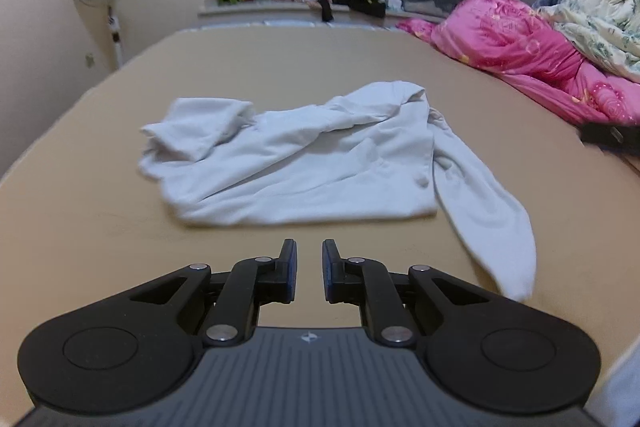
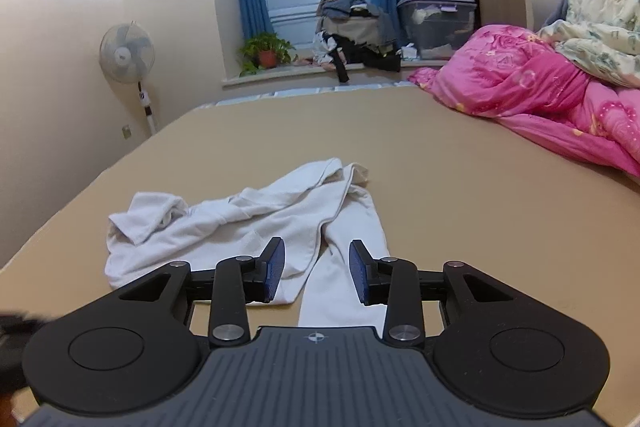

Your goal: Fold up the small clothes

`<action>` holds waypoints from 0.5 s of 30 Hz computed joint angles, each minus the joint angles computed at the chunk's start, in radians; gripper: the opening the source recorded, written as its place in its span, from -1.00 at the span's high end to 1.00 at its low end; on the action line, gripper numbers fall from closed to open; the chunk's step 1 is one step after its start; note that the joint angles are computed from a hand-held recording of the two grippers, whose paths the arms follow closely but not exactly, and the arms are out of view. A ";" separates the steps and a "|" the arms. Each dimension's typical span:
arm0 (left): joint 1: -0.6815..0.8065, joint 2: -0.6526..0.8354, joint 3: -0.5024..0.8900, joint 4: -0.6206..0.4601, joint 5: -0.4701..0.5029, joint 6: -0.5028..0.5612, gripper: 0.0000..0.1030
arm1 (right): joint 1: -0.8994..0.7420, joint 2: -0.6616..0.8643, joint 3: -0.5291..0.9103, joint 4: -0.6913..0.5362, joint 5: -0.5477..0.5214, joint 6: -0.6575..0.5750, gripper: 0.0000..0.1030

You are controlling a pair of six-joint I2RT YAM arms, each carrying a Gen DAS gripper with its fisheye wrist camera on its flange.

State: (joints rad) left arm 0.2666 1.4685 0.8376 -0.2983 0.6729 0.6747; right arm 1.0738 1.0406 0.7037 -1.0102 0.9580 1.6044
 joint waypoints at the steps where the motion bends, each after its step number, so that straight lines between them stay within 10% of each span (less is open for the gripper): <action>1: -0.051 0.032 0.015 0.034 -0.024 -0.054 0.73 | -0.008 -0.010 -0.010 0.013 -0.010 -0.015 0.27; 4: -0.243 0.194 0.124 0.132 -0.151 -0.246 0.65 | -0.034 -0.044 -0.027 0.028 -0.030 -0.046 0.27; 10: -0.472 0.481 0.391 0.193 -0.371 -0.457 -0.31 | -0.123 -0.129 -0.079 0.077 -0.088 -0.083 0.27; 14: -0.525 0.621 0.574 0.098 -0.410 -0.492 -0.30 | -0.157 -0.147 -0.103 0.136 -0.105 -0.141 0.27; 15: -0.538 0.660 0.626 0.042 -0.444 -0.456 0.14 | -0.163 -0.145 -0.107 0.149 -0.111 -0.157 0.27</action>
